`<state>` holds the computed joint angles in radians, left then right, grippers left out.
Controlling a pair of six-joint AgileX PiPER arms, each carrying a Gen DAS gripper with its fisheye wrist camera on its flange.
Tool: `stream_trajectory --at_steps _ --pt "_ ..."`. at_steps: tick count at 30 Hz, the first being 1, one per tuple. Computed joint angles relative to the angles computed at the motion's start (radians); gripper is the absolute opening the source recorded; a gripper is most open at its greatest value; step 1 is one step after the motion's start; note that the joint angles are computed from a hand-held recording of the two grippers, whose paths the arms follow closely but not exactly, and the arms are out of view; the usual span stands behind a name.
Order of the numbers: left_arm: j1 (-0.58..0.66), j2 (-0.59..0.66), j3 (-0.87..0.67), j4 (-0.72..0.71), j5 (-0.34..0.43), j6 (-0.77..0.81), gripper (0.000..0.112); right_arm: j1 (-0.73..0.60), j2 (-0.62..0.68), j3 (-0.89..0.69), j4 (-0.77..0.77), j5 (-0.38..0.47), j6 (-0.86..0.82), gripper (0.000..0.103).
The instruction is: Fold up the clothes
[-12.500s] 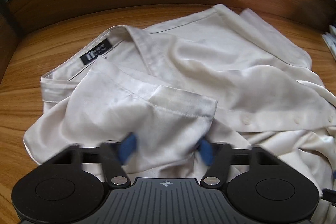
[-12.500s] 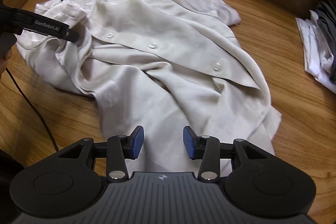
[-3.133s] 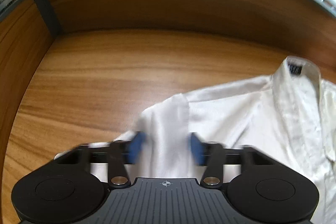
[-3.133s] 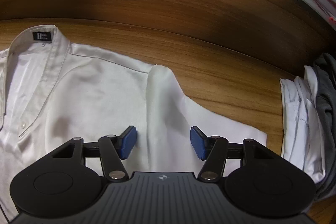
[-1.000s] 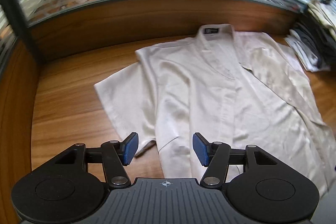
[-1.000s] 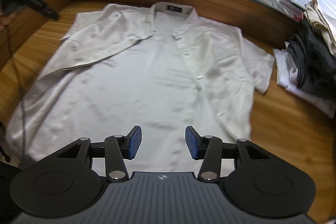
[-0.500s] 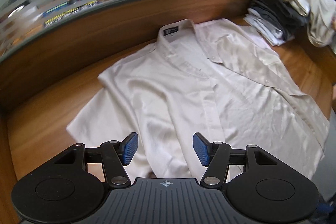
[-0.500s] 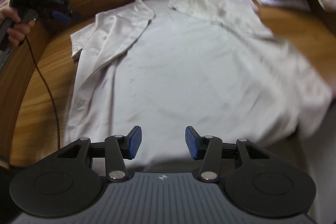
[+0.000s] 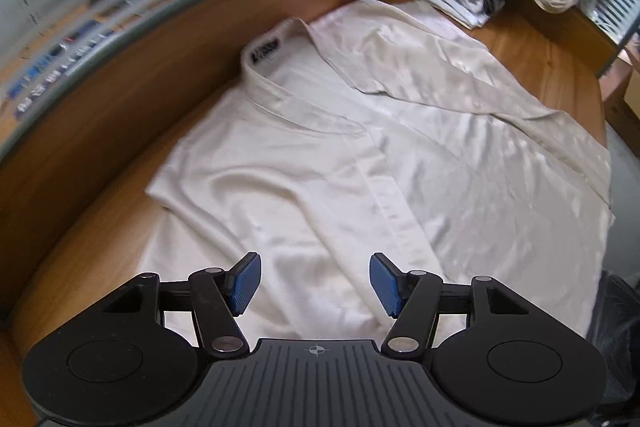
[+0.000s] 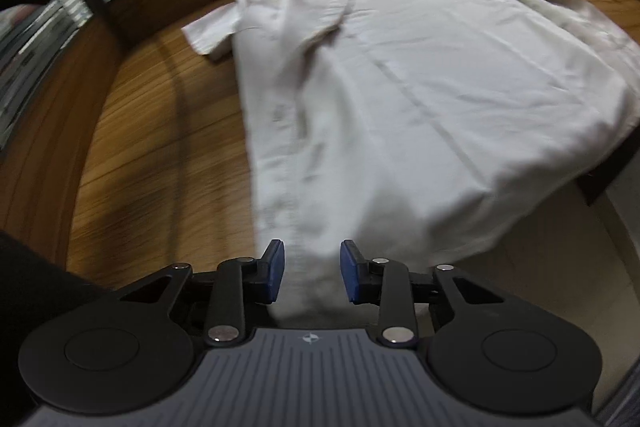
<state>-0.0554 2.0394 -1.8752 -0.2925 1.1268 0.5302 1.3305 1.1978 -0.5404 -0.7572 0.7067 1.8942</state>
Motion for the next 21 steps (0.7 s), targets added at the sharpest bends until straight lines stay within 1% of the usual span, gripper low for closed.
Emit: stream_trajectory --at_steps 3,7,10,12,13,14,16,18,21 --pt "-0.016 0.008 0.022 -0.027 -0.004 0.023 0.063 -0.007 0.098 -0.069 -0.009 -0.012 -0.069 0.036" --pt "-0.04 0.016 0.049 -0.063 -0.007 0.056 0.063 -0.044 0.188 -0.133 0.022 -0.037 -0.167 0.036" --pt "-0.052 0.023 0.057 -0.084 -0.003 0.082 0.063 -0.06 0.238 -0.173 0.053 -0.018 -0.217 0.034" --pt "-0.053 0.029 0.054 -0.102 0.006 0.098 0.063 -0.056 0.259 -0.188 0.047 0.003 -0.221 0.029" --pt "-0.053 0.034 0.05 -0.108 0.009 0.101 0.063 -0.054 0.269 -0.196 0.044 0.017 -0.225 0.022" --pt "-0.055 0.038 0.048 -0.115 0.009 0.103 0.063 -0.055 0.276 -0.202 0.048 0.031 -0.233 0.011" --pt "-0.061 0.046 0.047 -0.129 0.004 0.102 0.064 -0.065 0.277 -0.207 0.062 0.048 -0.249 0.002" --pt "-0.076 0.06 0.046 -0.135 -0.011 0.088 0.065 -0.071 0.26 -0.202 0.069 0.066 -0.239 0.002" --pt "-0.116 0.082 0.052 -0.122 -0.055 0.066 0.065 -0.061 0.224 -0.197 0.069 0.113 -0.221 0.002"
